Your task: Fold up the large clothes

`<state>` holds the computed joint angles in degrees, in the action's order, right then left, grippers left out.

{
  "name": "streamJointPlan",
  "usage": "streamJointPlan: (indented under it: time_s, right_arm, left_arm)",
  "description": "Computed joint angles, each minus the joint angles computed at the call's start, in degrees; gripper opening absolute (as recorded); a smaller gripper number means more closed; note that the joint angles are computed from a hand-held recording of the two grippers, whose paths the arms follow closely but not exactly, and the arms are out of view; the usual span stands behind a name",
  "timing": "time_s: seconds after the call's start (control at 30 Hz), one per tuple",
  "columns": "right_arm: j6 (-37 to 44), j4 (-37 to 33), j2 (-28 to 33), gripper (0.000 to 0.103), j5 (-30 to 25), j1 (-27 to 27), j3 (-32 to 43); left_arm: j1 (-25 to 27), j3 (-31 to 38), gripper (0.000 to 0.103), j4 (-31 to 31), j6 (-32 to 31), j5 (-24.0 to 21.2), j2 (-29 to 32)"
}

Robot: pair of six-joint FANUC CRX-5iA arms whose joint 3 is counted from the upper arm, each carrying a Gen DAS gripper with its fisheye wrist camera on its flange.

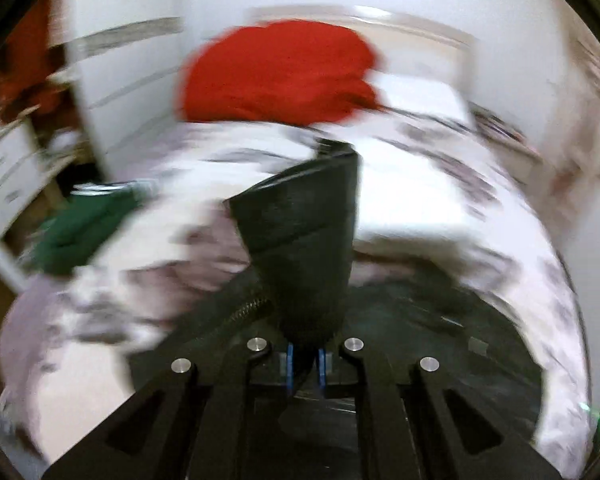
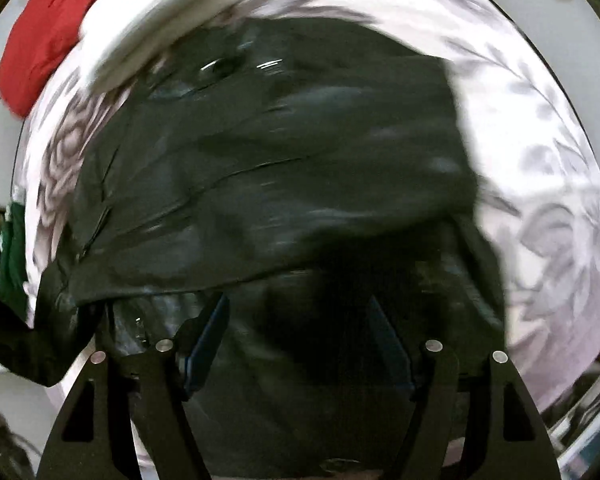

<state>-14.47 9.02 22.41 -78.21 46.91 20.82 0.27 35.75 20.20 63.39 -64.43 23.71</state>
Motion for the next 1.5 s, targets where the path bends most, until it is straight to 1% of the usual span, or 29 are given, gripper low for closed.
streamJointPlan:
  time_s: [0.07,0.1,0.13,0.23,0.33,0.43,0.47,0.53,0.6,0.63,0.67,0.7,0.77,0.83,0.9,0.93,1.03,1.07,1.1,1.13,1.17,1.2,1.23,1.27,1.33,1.4,1.43,1.47,1.5]
  right_arm:
    - [-3.12,0.64,-4.37,0.074,1.3,0.25,-5.91]
    - [-5.91,0.79,-7.78,0.074,2.24,0.37,-10.37]
    - [-7.5,0.63,-9.76,0.074,2.74,0.42,-13.06]
    - [-12.06,-0.56,-16.46,0.074,3.57,0.48,-21.48]
    - [-17.51,-0.94,-23.28,0.074,4.98,1.34,-29.63]
    - [-22.46,1.75,-29.59,0.074,8.81,3.61,-37.32]
    - [-23.05,2.55,-31.19,0.074,10.27,4.29,-39.16]
    - [-23.14,3.4,-34.07,0.074,13.62,5.35,-42.49]
    - [-24.72,4.7,-36.86,0.074,17.23,6.2,-45.61]
    - [-25.93,5.6,-38.18,0.074,19.02,6.46,-47.12]
    - [-27.22,6.58,-39.07,0.074,20.27,6.66,-48.16]
    - [-29.03,8.28,-40.26,0.074,22.36,6.52,-49.63]
    - [-30.83,10.72,-41.42,0.074,24.05,6.37,-50.74]
    - [-28.98,11.43,-40.89,0.074,26.56,4.16,-50.09]
    - [-23.92,10.33,-39.1,0.074,30.39,0.8,-48.27]
    - [-21.25,9.49,-37.87,0.074,31.61,-0.39,-47.0]
    - [-5.99,1.26,-31.65,0.074,33.64,-6.0,-39.54]
    - [-1.95,-1.07,-29.99,0.074,34.08,-7.26,-37.55]
    - [5.09,-5.15,-26.72,0.074,33.81,-9.34,-33.8]
    - [9.35,-7.22,-24.58,0.074,33.23,-10.43,-31.4]
    - [14.11,-8.8,-22.06,0.073,32.29,-11.41,-28.57]
    - [19.15,-9.4,-18.82,0.062,29.61,-12.0,-24.72]
    - [22.09,-9.4,-16.14,0.051,26.14,-12.2,-21.29]
    - [24.41,-8.59,-12.98,0.037,20.92,-12.12,-17.11]
    - [27.48,-6.41,-7.81,0.033,13.12,-11.69,-10.92]
    - [30.17,-8.2,-3.74,0.027,7.31,-12.55,-6.56]
    - [30.61,-9.43,-2.24,0.025,5.61,-13.1,-5.13]
    - [31.0,-10.06,-0.92,0.021,4.04,-13.38,-3.93]
    - [32.83,-10.98,1.85,0.02,0.71,-13.78,-1.01]
  left_arm:
    - [-4.01,-1.85,0.005,0.31,-1.9,-1.95,-0.92]
    - [-5.87,-2.99,0.005,0.49,-2.64,-2.58,-1.4]
    - [-8.45,-5.82,0.005,0.55,-4.07,-2.84,-2.73]
    - [-14.64,-8.82,0.005,-2.47,-7.15,-4.47,-3.4]
    - [-19.19,-8.58,0.006,-8.36,-5.73,-6.04,-2.69]
    - [-20.37,-7.88,0.007,-12.39,-4.08,-6.87,-2.03]
    - [-20.21,-7.49,0.008,-12.55,-3.19,-7.55,-1.82]
    - [-19.62,-8.11,0.01,-11.52,-2.66,-7.2,-2.3]
    - [-18.45,-8.23,0.034,-9.26,-4.02,-7.86,-2.37]
    - [-17.66,-8.14,0.07,-7.15,-5.13,-8.13,-2.02]
    - [-16.96,-7.98,0.091,-6.06,-5.63,-8.23,-2.13]
    - [-16.23,-8.08,0.091,-5.09,-5.67,-8.08,-2.69]
    - [-14.42,-6.82,0.091,-3.78,-4.67,-10.0,-3.18]
    - [-12.12,-6.24,0.091,-3.94,-3.06,-11.68,-4.41]
    - [-10.54,-5.34,0.091,-6.96,-1.68,-12.59,-5.29]
    - [-9.83,-4.57,0.091,-10.0,-0.75,-12.73,-5.55]
    - [-8.43,-2.23,0.091,-20.25,2.27,-11.09,-4.83]
    - [-8.37,-0.7,0.091,-24.09,3.66,-10.92,-3.57]
    - [-8.14,0.79,0.091,-27.49,5.16,-10.9,-2.05]
    - [-7.8,3.23,0.091,-31.24,7.56,-11.3,0.39]
    - [-7.45,5.04,0.091,-33.05,9.08,-12.06,2.14]
    - [-7.09,7.49,0.091,-34.7,10.93,-13.48,4.25]
    - [-6.42,10.82,0.091,-35.58,13.15,-15.6,6.88]
    - [-5.25,13.03,0.091,-34.38,15.05,-16.86,9.11]
    - [-3.61,16.02,0.093,-31.29,16.04,-19.13,12.66]
    - [-2.49,16.77,0.095,-28.23,14.89,-20.56,15.12]
    - [-1.98,16.7,0.102,-26.75,14.95,-20.4,15.96]
    - [-1.29,16.2,0.103,-25.38,14.88,-19.54,15.96]
    - [-0.53,15.08,0.103,-23.21,14.57,-18.47,15.85]
